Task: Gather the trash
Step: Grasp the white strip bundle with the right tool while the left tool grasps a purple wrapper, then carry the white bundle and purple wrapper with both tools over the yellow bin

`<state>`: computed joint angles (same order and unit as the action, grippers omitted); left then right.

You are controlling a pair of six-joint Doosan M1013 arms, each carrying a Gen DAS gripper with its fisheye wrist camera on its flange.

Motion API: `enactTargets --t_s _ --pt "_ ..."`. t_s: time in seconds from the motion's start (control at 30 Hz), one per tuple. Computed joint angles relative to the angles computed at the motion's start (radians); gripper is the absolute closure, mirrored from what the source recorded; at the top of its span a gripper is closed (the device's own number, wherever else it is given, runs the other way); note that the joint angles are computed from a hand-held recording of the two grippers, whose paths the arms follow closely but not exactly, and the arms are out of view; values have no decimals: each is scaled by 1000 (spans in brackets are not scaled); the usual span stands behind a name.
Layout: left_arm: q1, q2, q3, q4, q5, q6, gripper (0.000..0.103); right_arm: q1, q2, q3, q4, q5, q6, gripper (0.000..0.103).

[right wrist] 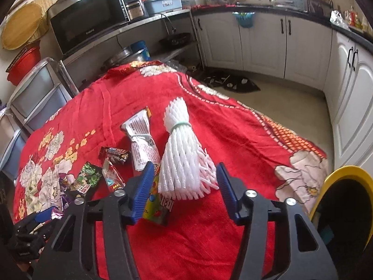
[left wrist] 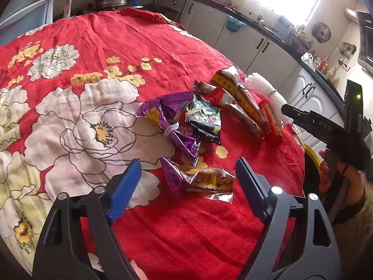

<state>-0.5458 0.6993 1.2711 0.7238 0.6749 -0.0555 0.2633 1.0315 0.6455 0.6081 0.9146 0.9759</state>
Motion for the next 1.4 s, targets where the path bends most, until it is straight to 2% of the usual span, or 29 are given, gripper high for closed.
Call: enactTargets --t_s 0.13,0.2,0.33,0.53,0.73,1.4 --pt "2 0 3 -18 -7 16 43 -2 19 -33 1 41 19 75" --pt "3 1 2 -28 -6 25 46 -2 15 -23 4 33 8 85" --pt "1 2 -1 -41 0 46 58 -5 1 4 19 12 -15 93" --pt "-1 3 -3 -55 -5 69 78 -10 -26 54 44 -31 -53 94" --pt "-7 2 -5 -47 -3 77 87 -16 -57 104 76 -67 -99 94" --pt "-39 4 -59 41 28 90 88 -57 -151 250 203 -111 -228 94"
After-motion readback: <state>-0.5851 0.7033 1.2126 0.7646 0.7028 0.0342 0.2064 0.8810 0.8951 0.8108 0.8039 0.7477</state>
